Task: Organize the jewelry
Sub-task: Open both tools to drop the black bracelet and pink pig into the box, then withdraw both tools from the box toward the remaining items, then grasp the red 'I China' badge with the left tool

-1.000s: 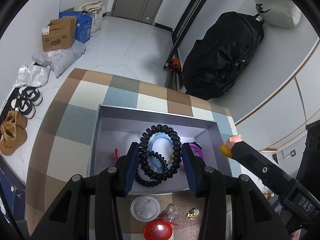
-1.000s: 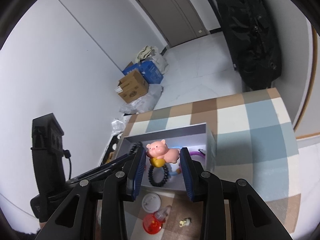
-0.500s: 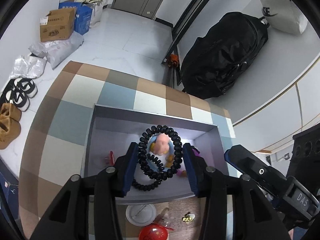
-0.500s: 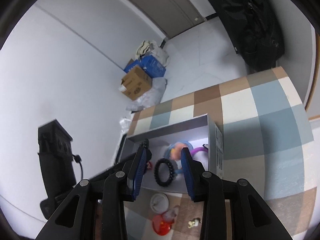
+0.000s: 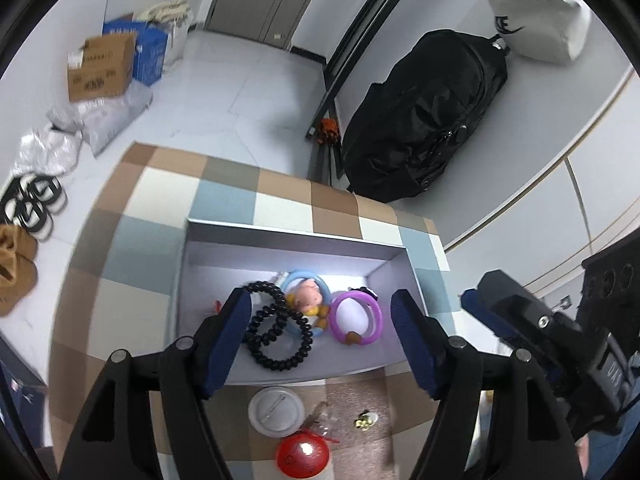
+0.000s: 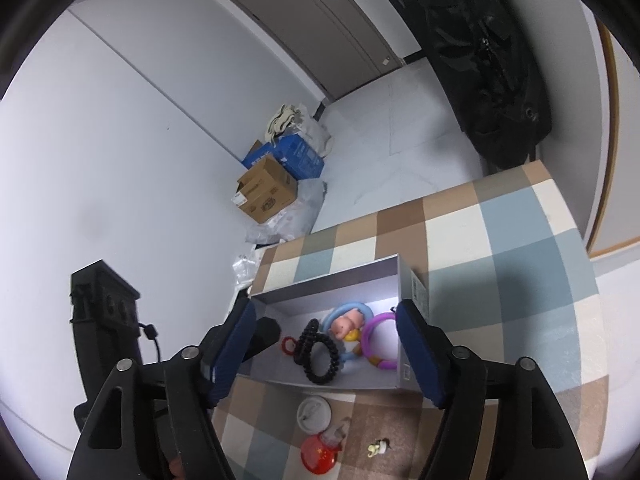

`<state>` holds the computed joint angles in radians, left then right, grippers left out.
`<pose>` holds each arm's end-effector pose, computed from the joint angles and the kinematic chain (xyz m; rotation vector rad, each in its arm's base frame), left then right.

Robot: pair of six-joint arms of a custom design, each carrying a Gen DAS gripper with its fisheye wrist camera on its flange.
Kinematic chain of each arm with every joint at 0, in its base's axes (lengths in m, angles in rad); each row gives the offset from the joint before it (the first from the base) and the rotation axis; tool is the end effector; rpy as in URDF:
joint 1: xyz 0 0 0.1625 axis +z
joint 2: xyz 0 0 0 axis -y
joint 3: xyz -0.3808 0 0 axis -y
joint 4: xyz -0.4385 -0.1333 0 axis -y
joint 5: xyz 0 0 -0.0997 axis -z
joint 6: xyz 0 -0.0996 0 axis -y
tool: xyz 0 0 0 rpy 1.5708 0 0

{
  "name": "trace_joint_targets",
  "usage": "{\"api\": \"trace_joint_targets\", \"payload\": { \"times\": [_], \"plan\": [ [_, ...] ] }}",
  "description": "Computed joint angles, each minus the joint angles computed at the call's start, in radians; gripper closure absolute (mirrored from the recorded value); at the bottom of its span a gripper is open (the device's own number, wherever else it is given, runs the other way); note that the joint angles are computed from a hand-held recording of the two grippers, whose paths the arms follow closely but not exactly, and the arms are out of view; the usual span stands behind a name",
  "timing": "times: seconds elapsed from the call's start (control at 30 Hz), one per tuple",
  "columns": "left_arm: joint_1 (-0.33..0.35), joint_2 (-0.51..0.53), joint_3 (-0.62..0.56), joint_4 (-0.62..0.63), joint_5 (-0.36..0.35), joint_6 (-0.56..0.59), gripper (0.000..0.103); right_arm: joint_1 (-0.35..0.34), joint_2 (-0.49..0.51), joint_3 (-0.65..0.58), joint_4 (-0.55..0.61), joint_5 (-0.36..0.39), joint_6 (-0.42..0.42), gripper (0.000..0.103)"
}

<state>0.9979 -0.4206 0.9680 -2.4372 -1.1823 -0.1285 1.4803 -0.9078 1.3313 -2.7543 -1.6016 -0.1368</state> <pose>-0.3147 -0.8033 0.0335 0.5348 2.7723 -0.6171 0.0597 -0.7836 0.2790 0.0479 -2.8167 1.1130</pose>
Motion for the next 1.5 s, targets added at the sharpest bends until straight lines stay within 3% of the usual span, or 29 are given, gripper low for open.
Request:
{"api": "trace_joint_targets", "payload": {
  "times": [0.27,0.4,0.7,0.87,1.23,1.5],
  "plan": [
    [-0.023,-0.049,0.119,-0.148,0.124,0.070,0.035,0.008,-0.030,0.051,-0.060,-0.046,-0.032,0.016],
    [-0.024,-0.079,0.177,-0.197,0.144,0.095,0.035,0.014,-0.054,0.089,-0.090,-0.066,-0.063,0.009],
    [0.006,-0.130,0.227,-0.099,0.033,0.018,0.034,0.011,-0.107,0.174,-0.124,-0.093,-0.100,0.001],
    [0.011,-0.139,0.248,-0.071,-0.008,0.004,0.022,0.015,-0.136,0.224,-0.160,-0.118,-0.124,0.000],
    [-0.012,-0.126,0.258,0.063,0.000,0.042,0.021,0.017,-0.160,0.270,-0.185,-0.166,-0.154,0.000],
    [-0.029,-0.123,0.275,0.112,0.088,0.062,0.021,0.016,-0.172,0.286,-0.181,-0.189,-0.147,0.000]
  ]
}}
